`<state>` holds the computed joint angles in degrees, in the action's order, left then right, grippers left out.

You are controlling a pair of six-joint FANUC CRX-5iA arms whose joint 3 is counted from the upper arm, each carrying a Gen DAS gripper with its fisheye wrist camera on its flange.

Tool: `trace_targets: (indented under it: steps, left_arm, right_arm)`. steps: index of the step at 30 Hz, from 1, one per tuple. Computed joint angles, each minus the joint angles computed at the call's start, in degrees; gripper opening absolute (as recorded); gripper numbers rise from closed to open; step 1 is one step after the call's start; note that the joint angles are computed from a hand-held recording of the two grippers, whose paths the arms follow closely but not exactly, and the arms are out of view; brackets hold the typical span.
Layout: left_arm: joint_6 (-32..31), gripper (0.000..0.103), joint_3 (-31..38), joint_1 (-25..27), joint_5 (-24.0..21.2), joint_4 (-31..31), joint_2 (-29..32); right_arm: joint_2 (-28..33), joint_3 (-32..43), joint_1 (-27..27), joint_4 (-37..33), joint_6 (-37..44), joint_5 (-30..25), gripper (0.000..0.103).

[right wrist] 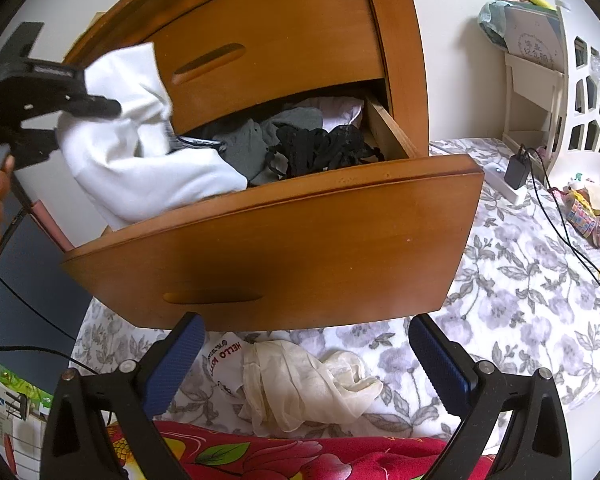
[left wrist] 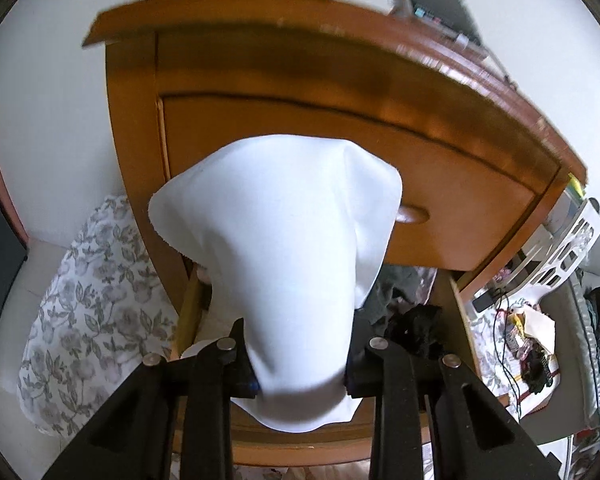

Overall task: Take underwear out of drawer
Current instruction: 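Lift the white cloth up out of the drawer with the left gripper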

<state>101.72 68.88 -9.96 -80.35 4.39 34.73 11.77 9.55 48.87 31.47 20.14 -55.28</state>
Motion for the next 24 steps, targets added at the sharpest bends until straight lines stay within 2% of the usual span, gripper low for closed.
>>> trace_targets:
  steps: [19,24]
  left_arm:
    - [-2.2,0.029,-9.2,0.8,11.2,1.6,-9.9]
    - [-3.0,0.029,-9.8,0.4,13.6,1.9,-12.1]
  right_arm:
    - [-0.3,-0.2,0.6,1.9,-2.0,-0.9,0.103]
    - [-0.4,-0.4,0.7,2.3,-2.3,-1.0,0.103]
